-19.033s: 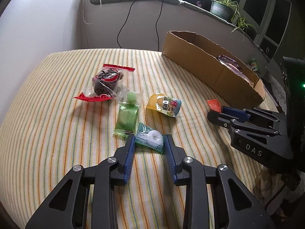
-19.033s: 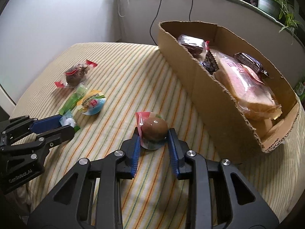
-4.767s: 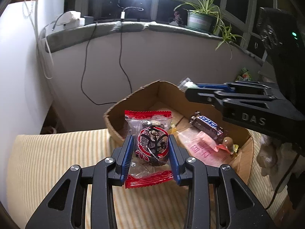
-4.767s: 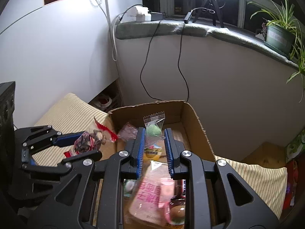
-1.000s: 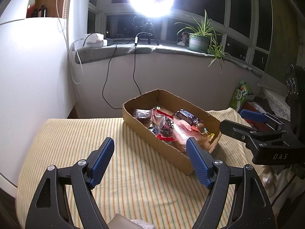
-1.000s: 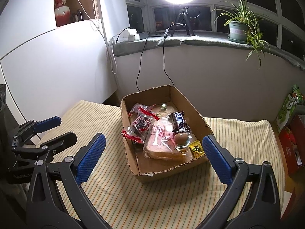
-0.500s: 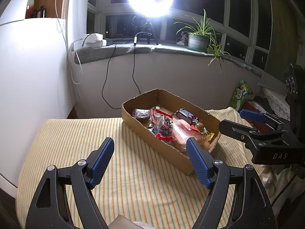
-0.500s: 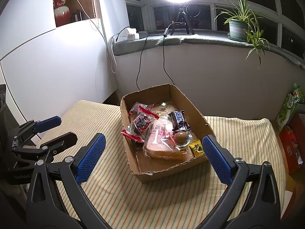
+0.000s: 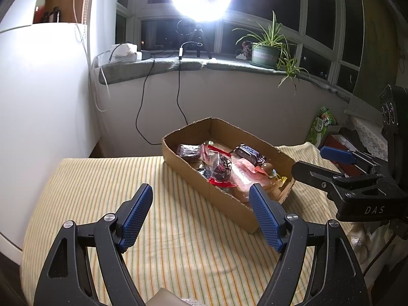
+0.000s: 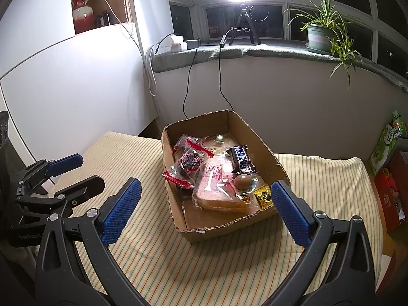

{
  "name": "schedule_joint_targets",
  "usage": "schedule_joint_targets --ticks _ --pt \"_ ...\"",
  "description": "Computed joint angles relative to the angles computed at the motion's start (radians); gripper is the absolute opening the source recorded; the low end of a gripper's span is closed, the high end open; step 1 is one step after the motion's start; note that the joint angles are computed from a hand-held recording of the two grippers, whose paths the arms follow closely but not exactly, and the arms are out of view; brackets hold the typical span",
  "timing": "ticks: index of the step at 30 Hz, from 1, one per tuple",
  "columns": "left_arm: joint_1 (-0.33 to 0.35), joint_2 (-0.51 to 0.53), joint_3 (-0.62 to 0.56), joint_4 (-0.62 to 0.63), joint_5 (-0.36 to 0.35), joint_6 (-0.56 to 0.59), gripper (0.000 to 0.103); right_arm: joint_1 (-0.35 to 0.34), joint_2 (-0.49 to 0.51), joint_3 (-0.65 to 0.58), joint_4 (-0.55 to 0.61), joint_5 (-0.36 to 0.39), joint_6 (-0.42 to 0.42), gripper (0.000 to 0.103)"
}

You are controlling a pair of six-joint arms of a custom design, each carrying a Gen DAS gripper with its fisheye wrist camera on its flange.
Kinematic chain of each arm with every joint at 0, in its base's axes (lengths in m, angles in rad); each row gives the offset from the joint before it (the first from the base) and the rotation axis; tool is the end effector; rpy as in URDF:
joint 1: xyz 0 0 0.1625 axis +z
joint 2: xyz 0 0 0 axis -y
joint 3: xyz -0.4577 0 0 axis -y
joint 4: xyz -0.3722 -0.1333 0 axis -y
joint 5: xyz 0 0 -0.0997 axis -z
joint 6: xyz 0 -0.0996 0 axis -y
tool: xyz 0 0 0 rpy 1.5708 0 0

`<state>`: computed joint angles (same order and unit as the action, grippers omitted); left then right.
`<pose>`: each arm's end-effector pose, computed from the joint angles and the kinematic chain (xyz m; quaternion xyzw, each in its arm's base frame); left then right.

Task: Organize snacks

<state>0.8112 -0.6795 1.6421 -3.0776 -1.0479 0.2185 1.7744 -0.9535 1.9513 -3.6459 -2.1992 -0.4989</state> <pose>-0.3484 -0.6327 0.1225 0.3758 0.8540 -0.3167 0.1705 0.1915 -0.5577 0.2726 0.1320 -0.8211 0.4435 0.3342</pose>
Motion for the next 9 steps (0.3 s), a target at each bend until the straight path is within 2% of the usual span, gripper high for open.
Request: schedule_joint_targets --ticks 9 --pt "0.003 0.005 -0.004 0.002 0.002 0.013 0.078 -0.001 0.002 -0.002 -0.002 -0.002 0.002 0.103"
